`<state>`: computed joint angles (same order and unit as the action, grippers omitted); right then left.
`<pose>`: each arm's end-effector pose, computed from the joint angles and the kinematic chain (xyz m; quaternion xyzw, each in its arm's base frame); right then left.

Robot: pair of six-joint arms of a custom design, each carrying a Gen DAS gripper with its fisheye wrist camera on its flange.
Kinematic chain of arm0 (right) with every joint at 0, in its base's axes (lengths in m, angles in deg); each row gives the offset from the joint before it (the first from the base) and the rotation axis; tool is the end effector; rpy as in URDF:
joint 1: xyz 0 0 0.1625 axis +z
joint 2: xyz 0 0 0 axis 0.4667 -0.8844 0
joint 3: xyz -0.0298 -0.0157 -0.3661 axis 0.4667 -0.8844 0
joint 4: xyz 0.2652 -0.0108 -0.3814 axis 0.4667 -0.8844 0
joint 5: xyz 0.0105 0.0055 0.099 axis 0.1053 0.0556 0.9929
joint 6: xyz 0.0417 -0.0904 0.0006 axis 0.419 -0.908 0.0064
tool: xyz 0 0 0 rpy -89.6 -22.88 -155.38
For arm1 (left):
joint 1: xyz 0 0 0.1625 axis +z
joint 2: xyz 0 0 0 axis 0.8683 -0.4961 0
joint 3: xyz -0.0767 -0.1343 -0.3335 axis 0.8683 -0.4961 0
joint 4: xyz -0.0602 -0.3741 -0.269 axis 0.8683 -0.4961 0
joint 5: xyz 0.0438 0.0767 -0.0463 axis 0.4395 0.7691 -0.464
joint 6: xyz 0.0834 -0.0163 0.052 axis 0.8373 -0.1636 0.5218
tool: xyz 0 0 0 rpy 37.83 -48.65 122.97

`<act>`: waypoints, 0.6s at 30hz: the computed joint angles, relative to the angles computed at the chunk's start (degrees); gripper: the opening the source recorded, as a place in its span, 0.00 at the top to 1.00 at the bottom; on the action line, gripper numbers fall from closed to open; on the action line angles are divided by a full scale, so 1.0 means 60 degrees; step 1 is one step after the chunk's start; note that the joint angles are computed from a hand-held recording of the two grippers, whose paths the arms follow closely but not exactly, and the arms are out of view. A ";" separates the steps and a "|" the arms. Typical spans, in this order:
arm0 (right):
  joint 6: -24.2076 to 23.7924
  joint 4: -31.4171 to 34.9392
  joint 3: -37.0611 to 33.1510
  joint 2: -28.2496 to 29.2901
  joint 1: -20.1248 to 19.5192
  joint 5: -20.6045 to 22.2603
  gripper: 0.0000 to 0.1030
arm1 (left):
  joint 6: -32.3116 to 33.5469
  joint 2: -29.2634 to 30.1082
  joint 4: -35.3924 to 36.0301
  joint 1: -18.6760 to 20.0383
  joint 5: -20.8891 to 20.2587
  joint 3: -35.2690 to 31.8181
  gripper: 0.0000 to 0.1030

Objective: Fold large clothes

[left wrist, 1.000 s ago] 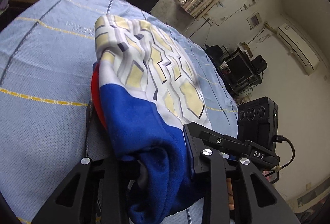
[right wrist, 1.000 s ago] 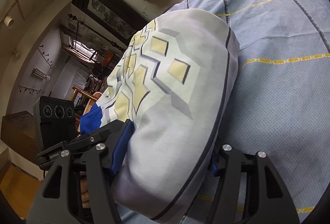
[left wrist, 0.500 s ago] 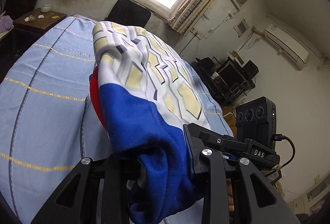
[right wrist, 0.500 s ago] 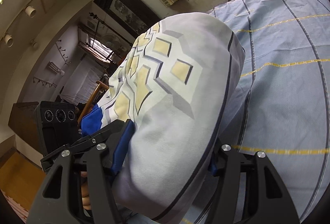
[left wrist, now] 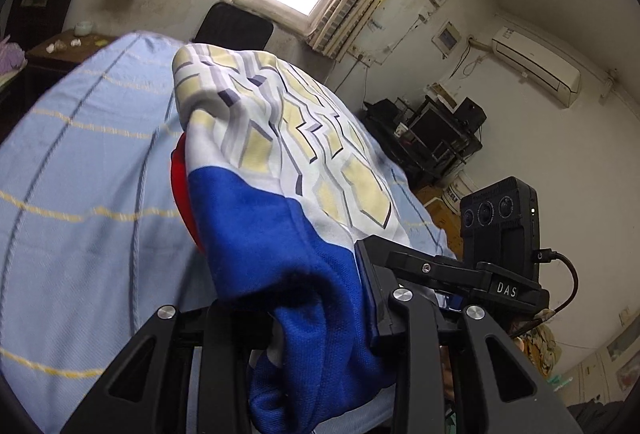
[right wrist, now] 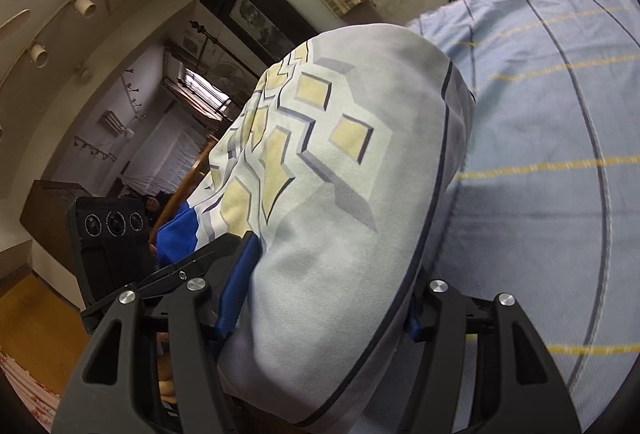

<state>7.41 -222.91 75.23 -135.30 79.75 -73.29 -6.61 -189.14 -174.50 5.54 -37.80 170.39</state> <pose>0.3234 -0.5020 0.0000 -0.2417 0.9480 -0.1613 0.1299 0.0014 -0.3895 0.3194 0.1304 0.9198 -0.3667 0.0494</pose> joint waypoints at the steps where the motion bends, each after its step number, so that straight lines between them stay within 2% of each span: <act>1: -0.0024 -0.0048 0.0120 -0.0030 -0.0033 -0.0214 0.43 | -0.0006 0.0316 -0.0210 0.0216 -0.0139 0.0024 0.68; 4: -0.0115 -0.0192 0.0195 0.0241 -0.0146 -0.1077 0.42 | -0.0069 0.1545 -0.0637 0.1066 -0.0499 -0.0213 0.68; 6: 0.0177 0.0040 -0.0039 0.0642 -0.0274 -0.1901 0.40 | -0.0291 0.2595 -0.0611 0.1676 -0.0762 -0.0613 0.64; 7: 0.0173 0.0049 -0.0112 0.0812 -0.0347 -0.2195 0.40 | -0.0303 0.2933 -0.0900 0.1998 -0.1155 -0.0692 0.61; 8: 0.0088 0.0001 -0.0100 0.0868 -0.0452 -0.2088 0.39 | -0.0267 0.2983 -0.1007 0.2118 -0.1386 -0.0713 0.60; 11: 0.0104 0.0076 -0.0079 0.0794 -0.0504 -0.1987 0.35 | -0.0269 0.2885 -0.0853 0.2076 -0.1306 -0.0738 0.58; 13: -0.0013 -0.0276 0.0061 0.0710 -0.0360 -0.2258 0.35 | -0.0286 0.2560 -0.0722 0.1953 -0.1085 -0.0635 0.56; 17: -0.0007 -0.0783 0.0479 0.0285 -0.0350 -0.2040 0.34 | -0.0108 0.1148 -0.0838 0.1290 -0.0052 -0.0001 0.55; 18: 0.0000 -0.0870 0.0526 0.0221 -0.0346 -0.2017 0.35 | -0.0098 0.0702 -0.0916 0.0991 0.0505 0.0215 0.54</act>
<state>7.41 -228.13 78.39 -133.97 77.67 -85.39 -7.19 -184.93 -179.99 11.49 -34.77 171.68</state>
